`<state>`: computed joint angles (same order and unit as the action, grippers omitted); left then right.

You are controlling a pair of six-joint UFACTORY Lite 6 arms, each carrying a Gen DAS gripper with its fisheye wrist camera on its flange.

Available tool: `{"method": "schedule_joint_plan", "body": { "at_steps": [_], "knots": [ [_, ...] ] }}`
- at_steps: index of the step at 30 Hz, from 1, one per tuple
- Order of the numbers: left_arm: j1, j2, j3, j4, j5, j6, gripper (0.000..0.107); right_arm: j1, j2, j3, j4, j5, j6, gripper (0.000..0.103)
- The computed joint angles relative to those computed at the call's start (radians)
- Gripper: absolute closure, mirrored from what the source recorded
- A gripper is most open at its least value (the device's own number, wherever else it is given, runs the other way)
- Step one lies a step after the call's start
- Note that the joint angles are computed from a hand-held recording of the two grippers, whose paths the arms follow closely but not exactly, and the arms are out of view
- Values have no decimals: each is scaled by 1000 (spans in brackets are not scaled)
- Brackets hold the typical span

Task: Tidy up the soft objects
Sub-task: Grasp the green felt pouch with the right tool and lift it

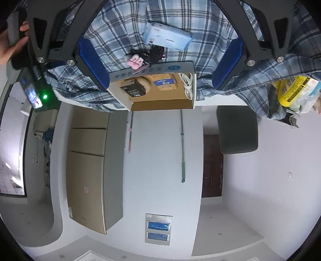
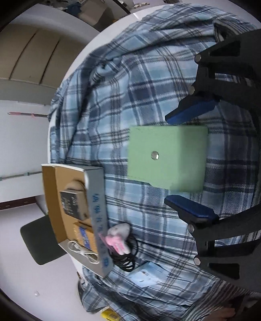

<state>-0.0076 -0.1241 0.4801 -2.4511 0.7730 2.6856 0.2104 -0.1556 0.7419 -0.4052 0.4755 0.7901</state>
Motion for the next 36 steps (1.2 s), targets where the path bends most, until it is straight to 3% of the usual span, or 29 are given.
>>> {"method": "schedule_joint_plan", "body": {
  "at_steps": [21,25,29,33,36],
  "knots": [
    [25,32,19,66,17,-47,4,17,66,28,-73,22,88,34],
    [25,35,21,66,19,-52,4,-15,19,4,31,-39,-40,34],
    [17,54,44,70,-11,-63,4,31,-50,1,-141,-3,112,34],
    [18,93,102,89,-72,-86,4,71,-116,22,-194,3,125,34],
    [34,166,201,259,-142,-224,4,128,-123,59,-246,-12,132,34]
  ]
}}
